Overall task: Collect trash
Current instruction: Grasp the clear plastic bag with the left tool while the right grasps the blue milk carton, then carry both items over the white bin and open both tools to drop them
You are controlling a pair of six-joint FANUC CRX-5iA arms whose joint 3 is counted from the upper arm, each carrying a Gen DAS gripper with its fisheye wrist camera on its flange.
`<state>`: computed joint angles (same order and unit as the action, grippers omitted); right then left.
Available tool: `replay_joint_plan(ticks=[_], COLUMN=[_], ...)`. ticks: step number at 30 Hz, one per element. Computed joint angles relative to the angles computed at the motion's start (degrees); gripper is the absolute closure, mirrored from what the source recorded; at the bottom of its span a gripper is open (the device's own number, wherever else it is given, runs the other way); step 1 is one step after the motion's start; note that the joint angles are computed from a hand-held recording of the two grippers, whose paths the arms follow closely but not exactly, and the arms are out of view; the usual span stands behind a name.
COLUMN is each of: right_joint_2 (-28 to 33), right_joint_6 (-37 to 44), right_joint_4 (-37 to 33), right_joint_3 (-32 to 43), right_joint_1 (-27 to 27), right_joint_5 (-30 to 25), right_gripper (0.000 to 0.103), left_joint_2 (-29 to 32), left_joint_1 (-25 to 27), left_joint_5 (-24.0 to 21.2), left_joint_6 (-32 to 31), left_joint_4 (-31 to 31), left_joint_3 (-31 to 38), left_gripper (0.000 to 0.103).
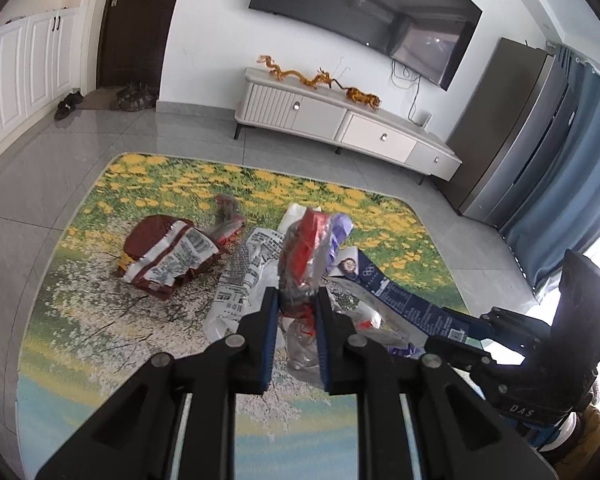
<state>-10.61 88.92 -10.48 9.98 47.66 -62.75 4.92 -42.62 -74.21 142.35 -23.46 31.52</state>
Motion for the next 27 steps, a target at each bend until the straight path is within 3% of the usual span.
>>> replay_joint_plan(ticks=[16,21,27], right_joint_2=[-9.1,-12.1,-16.3], right_joint_6=[-9.0,-11.4,-13.9], right_joint_4=[11.0,13.9,15.8], right_joint_3=[-5.3,-6.9,-9.5], right_joint_1=[5.1,3.4,-2.9], right_joint_5=[6.2,8.2,9.5], right_gripper=[0.071,0.071,0.071], left_joint_2=[-1.7,0.8,8.9], left_joint_1=[-6.3,-7.7,-8.3], left_joint_5=[-3.0,-3.2,-3.3], left_joint_6=[4.7,2.9,-3.0], left_joint_4=[-7.6,-8.2,-5.7], left_joint_3=[2.6,7.1,17.9], left_gripper=[0.087,0.087,0.087])
